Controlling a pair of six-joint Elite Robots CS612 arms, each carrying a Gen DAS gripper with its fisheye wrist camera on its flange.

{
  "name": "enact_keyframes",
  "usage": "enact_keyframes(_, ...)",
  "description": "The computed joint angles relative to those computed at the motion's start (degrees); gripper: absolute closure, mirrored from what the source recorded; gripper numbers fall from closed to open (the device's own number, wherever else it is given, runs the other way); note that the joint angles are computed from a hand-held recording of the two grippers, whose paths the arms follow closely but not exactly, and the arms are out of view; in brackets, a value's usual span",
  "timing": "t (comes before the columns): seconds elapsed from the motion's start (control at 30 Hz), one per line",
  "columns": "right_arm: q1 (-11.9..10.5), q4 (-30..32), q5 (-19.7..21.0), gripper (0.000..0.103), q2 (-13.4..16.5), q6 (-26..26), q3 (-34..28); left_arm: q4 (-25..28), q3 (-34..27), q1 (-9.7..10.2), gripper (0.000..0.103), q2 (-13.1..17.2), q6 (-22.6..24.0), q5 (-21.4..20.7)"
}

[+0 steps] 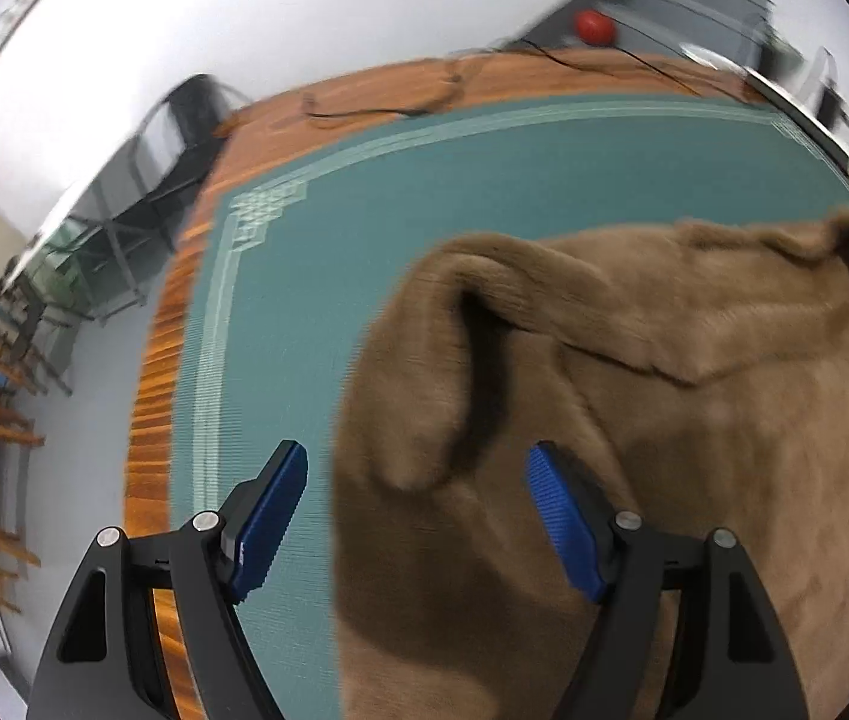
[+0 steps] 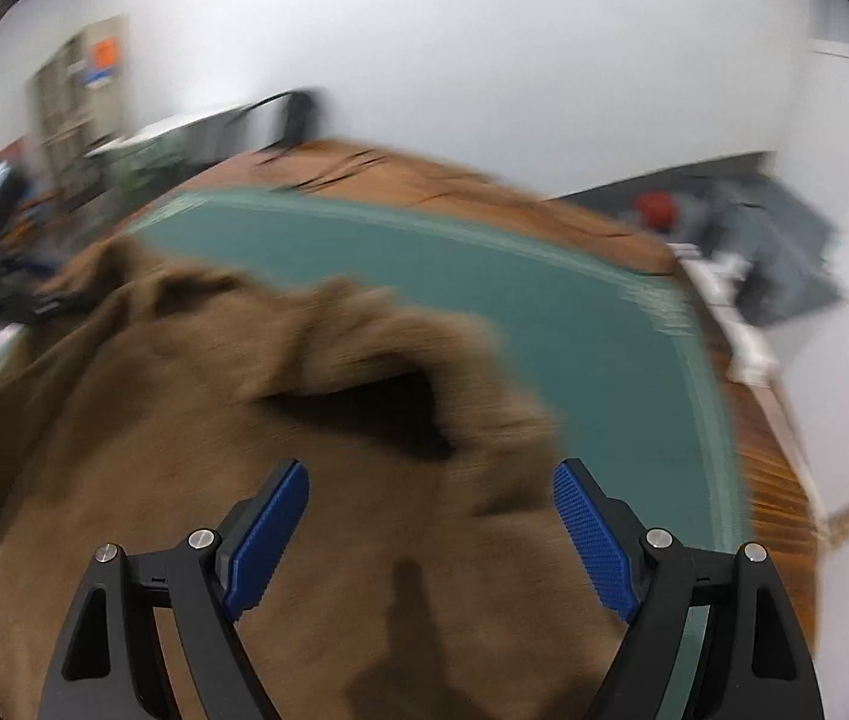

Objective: Fold clothes
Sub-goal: 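Lower the held blanket with both grippers and spread it over the table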

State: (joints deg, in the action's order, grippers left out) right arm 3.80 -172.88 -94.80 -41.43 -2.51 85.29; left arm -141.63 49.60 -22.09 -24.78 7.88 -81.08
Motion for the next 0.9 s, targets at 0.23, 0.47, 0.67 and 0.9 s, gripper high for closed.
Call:
enact_keyframes(0.23,0.36,17.12,4.84,0.017,5.88,-3.08,-12.1,11.27,-13.08,-0.53,0.023,6.33,-1.77,-0.93)
enact_keyframes(0.47,-0.7,-1.14,-6.16,0.017,10.69,12.87,-17.06,8.75,-25.92,1.86,0.023,12.4,-17.86,-8.87)
enact_keyframes(0.67,-0.25,1.31,-4.54,0.017,9.99,7.81,-15.29,8.95,-18.74,2.01,0.023,8.64,-14.15,-7.91)
enact_keyframes(0.9,-0.43,-1.43,1.12,0.017,4.12,8.66,-5.55,0.3,2.15,3.25,0.023,-2.08,-9.6,-10.54)
